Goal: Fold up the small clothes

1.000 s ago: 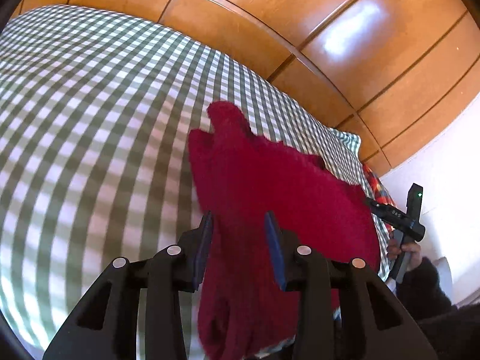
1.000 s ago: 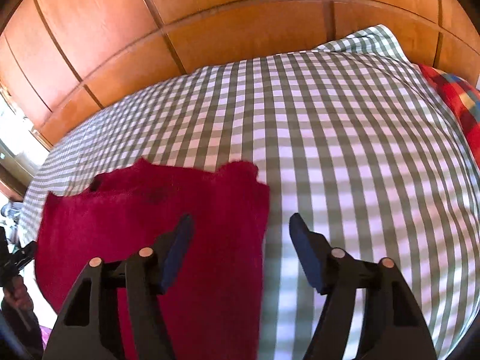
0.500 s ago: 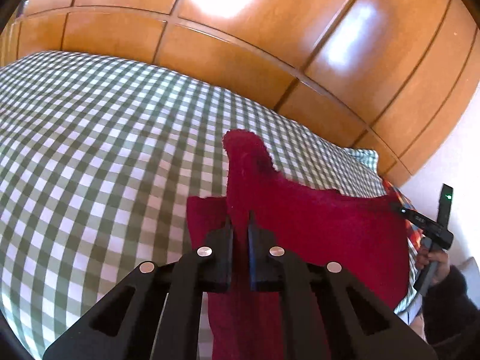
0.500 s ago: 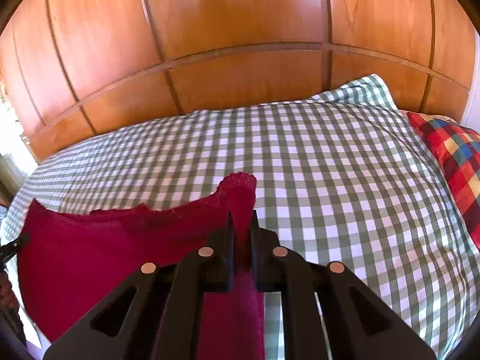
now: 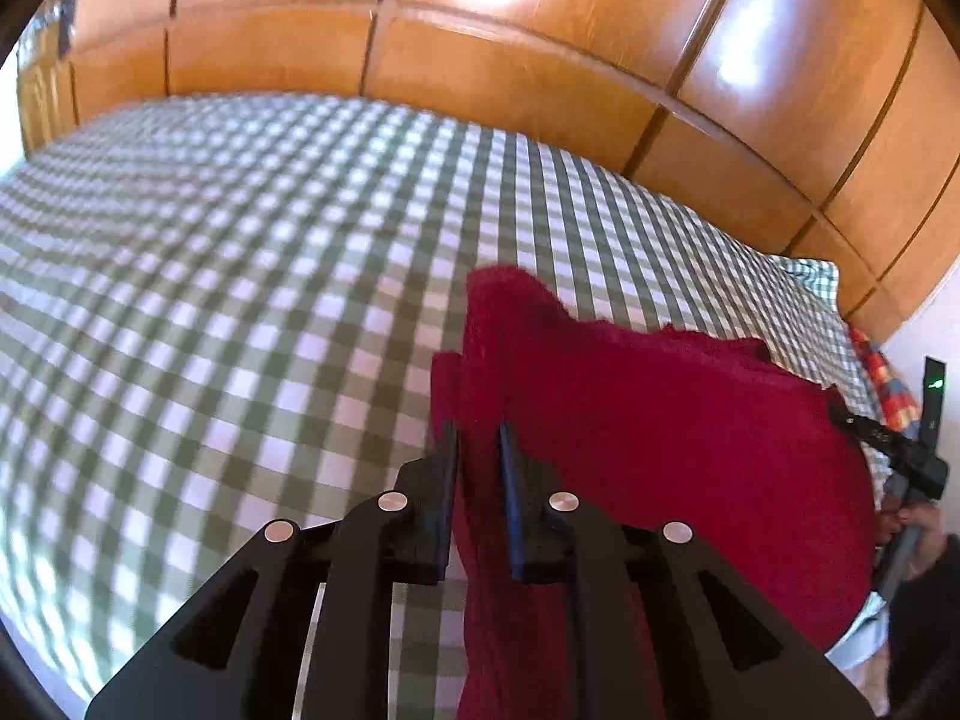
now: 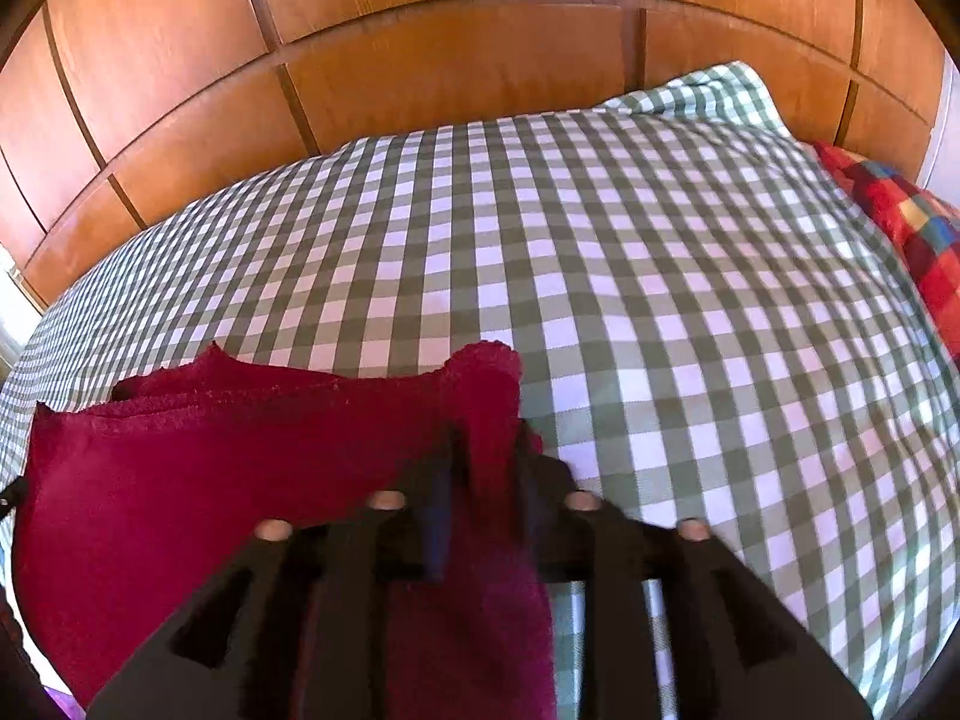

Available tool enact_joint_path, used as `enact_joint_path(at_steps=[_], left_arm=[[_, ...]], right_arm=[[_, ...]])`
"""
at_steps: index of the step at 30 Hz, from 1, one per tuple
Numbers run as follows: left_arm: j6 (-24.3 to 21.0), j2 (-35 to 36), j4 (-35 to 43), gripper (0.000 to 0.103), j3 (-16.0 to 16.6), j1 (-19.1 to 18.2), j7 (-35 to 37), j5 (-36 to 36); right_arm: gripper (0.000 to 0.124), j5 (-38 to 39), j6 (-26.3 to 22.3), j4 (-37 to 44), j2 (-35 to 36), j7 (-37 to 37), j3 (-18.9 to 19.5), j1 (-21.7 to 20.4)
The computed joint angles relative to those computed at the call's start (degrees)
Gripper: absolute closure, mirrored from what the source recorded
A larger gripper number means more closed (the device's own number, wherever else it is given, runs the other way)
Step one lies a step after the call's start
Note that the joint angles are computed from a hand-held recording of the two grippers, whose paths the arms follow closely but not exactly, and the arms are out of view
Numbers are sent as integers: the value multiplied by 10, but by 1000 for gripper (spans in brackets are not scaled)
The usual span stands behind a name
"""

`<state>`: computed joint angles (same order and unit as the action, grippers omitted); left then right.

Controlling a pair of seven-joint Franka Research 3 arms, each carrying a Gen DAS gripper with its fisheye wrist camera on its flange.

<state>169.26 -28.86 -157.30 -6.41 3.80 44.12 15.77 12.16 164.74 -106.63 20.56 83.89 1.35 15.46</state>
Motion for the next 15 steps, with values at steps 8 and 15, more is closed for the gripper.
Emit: enact_joint_path(at_steps=[8,15], left_arm=[[-48,-65,-8,92,-91,55,-107,91],[-72,-76,-2,92,-106,35,-147,134]], right_arm=[[62,-74,75,-65,-54,64,-42,44],[58,52,74,-103,-95,-74,72,-18]])
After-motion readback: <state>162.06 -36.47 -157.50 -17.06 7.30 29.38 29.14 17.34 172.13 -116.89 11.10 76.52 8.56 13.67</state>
